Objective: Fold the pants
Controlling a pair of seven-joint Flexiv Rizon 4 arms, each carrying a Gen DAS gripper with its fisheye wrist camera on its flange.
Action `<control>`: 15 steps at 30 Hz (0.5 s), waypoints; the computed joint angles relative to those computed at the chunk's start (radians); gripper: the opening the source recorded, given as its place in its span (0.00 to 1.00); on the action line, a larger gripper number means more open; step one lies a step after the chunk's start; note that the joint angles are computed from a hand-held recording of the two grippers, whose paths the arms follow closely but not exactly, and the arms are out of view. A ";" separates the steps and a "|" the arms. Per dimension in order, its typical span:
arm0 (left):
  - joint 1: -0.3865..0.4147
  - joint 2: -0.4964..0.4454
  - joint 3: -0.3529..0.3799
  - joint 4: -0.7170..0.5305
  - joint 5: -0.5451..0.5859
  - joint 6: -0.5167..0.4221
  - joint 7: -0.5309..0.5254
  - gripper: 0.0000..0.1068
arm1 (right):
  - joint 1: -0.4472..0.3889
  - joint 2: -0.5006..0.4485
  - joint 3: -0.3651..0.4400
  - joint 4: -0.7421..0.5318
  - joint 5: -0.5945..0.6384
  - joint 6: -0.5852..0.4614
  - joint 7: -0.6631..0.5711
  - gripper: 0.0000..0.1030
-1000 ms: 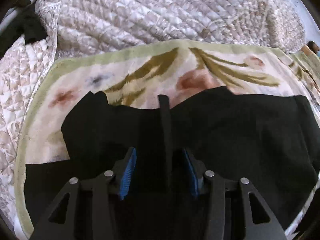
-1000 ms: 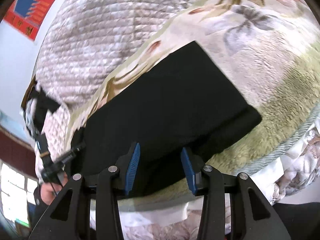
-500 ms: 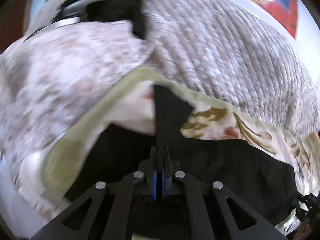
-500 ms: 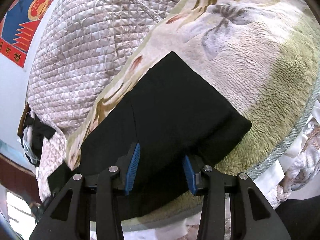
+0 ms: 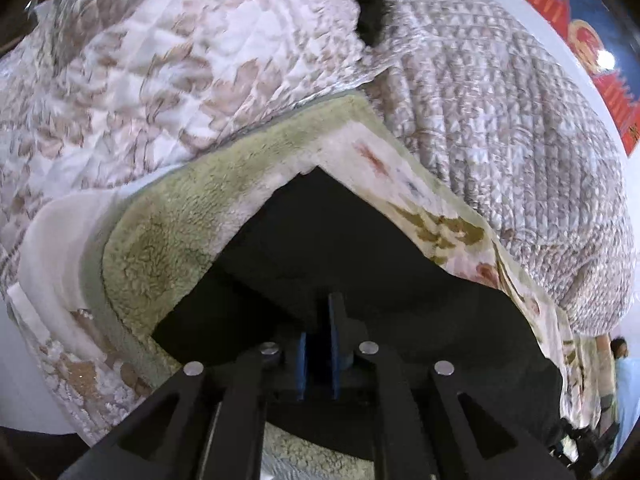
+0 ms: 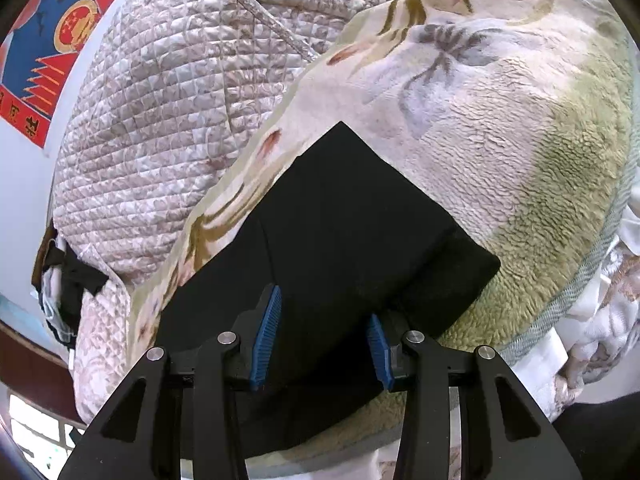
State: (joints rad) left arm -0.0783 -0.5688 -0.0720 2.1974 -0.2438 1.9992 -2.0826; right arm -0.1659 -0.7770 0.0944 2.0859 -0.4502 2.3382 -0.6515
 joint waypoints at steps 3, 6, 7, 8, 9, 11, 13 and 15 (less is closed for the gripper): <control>-0.030 0.001 0.027 -0.009 -0.017 -0.011 0.015 0.10 | 0.018 0.005 -0.014 -0.009 0.029 -0.035 -0.003 0.14; -0.073 0.009 0.063 -0.016 -0.049 -0.024 0.045 0.08 | -0.035 -0.007 0.017 -0.017 -0.026 -0.028 0.027 0.07; -0.086 0.016 0.073 -0.011 -0.061 -0.024 0.051 0.07 | -0.045 -0.004 0.020 -0.011 -0.040 -0.015 0.029 0.07; -0.102 0.027 0.088 -0.002 -0.076 -0.021 0.058 0.06 | -0.049 -0.001 0.021 -0.006 -0.047 -0.002 0.029 0.06; -0.140 0.039 0.118 0.006 -0.104 -0.015 0.071 0.06 | -0.061 0.004 0.027 0.001 -0.066 0.019 0.032 0.06; -0.233 0.054 0.195 0.019 -0.182 -0.012 0.117 0.05 | -0.075 0.025 0.028 0.027 -0.097 0.062 0.038 0.05; -0.315 0.060 0.255 0.033 -0.274 -0.015 0.173 0.05 | -0.060 0.048 0.009 0.048 -0.091 0.081 0.028 0.05; -0.338 0.053 0.267 0.034 -0.331 -0.065 0.221 0.05 | -0.044 0.061 -0.016 0.053 -0.089 0.015 0.033 0.05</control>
